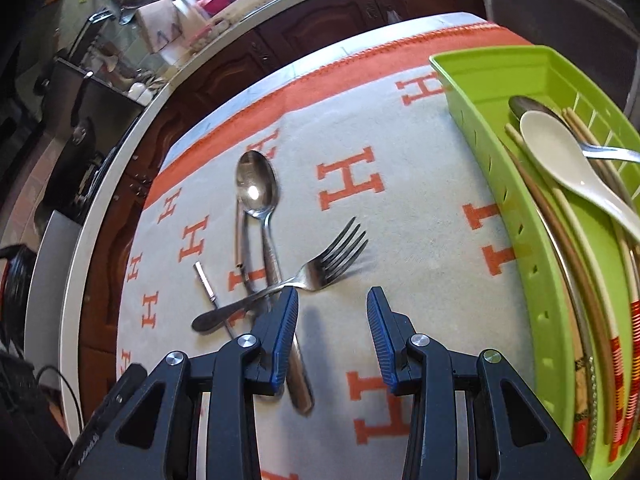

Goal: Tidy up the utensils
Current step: 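Move both open tools back over the remaining forks and spoons, then grasp the fork with the right tool while the left tool grasps a wooden-handled spoon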

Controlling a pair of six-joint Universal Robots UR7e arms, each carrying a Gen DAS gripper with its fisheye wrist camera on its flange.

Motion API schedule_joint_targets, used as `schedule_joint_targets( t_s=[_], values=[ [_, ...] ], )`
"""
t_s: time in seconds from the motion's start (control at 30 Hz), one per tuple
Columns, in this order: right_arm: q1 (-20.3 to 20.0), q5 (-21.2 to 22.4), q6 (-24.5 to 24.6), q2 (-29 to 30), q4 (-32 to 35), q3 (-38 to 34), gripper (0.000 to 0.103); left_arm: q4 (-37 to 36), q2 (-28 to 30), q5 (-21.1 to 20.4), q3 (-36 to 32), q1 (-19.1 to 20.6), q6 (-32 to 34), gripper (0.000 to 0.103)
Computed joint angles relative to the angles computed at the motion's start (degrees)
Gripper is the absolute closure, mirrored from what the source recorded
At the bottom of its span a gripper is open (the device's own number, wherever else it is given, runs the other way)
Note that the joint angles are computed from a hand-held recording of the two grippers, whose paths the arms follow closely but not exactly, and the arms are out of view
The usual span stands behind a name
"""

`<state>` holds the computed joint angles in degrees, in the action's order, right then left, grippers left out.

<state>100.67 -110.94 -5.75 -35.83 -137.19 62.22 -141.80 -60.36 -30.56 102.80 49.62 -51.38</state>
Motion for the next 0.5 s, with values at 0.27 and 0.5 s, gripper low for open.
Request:
schedule_joint_targets(
  t_s=[0.27, 0.5],
  values=[
    [0.04, -0.91, -2.29, 4.72, -5.46, -4.24, 0.074, -0.40, 0.37, -1.32, -0.59, 1.18, 0.77, 0.061],
    [-1.20, 3.79, -0.57, 5.86, -4.93, -6.21, 0.097, 0.63, 0.77, -1.26, -1.46, 1.56, 0.68, 0.061]
  ],
)
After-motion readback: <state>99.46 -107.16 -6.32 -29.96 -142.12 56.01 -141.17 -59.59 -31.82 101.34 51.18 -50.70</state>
